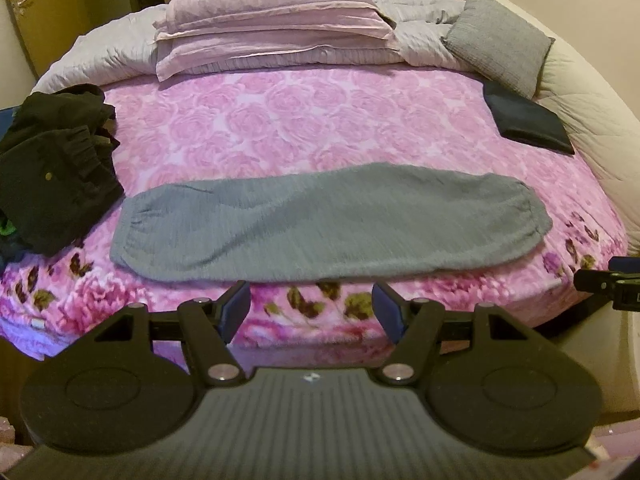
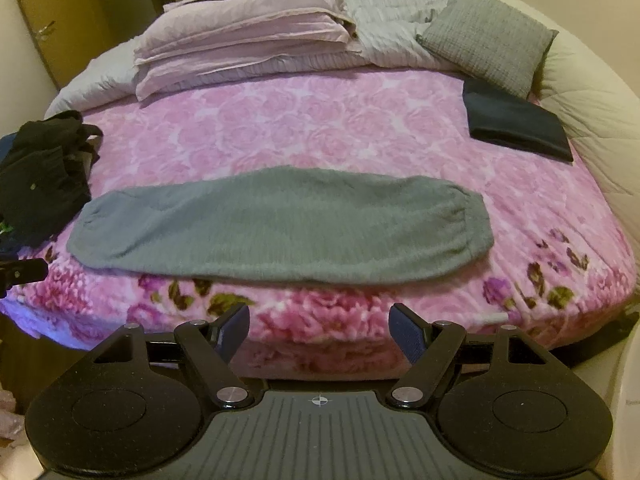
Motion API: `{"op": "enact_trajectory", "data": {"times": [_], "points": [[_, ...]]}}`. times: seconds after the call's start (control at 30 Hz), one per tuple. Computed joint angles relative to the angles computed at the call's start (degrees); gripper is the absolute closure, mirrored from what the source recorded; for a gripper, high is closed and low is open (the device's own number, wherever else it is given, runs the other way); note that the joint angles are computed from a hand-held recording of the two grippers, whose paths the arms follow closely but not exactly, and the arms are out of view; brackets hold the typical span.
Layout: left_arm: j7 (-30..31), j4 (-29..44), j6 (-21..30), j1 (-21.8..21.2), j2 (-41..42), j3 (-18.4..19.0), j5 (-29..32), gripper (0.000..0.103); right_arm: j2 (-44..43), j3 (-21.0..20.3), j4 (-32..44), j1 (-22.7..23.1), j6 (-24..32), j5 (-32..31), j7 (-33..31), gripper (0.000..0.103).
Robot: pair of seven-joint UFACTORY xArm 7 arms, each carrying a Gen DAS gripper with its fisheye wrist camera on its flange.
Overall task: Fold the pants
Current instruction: 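Grasp the waistband end with the left gripper and lift it toward the cuffs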
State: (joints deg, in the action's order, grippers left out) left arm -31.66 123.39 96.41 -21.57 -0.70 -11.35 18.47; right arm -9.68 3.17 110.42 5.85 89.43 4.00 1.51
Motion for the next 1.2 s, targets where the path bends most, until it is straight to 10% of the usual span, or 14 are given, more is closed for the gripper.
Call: {"op": "enact_trajectory", "data": {"times": [0.23, 0.53, 1.2], "points": [[5.7, -1.54, -4.57, 5.59, 2.18, 5.22, -4.15, 0.04, 12.91, 1.61, 13.31, 2.16, 1.11, -3.51, 3.83, 0.029], [6.83, -21.3, -16.46, 15.91, -5.2, 10.18, -11.76, 0.04, 25.34, 0.49, 24.14, 5.24, 4.28, -4.71, 10.58, 0.029], [-5.79, -67.82, -58.45, 30.33, -16.19, 17.31, -30.03, 0.043, 28.87, -0.95, 8.24, 8.17, -7.36, -13.34, 13.98, 0.029]]}}
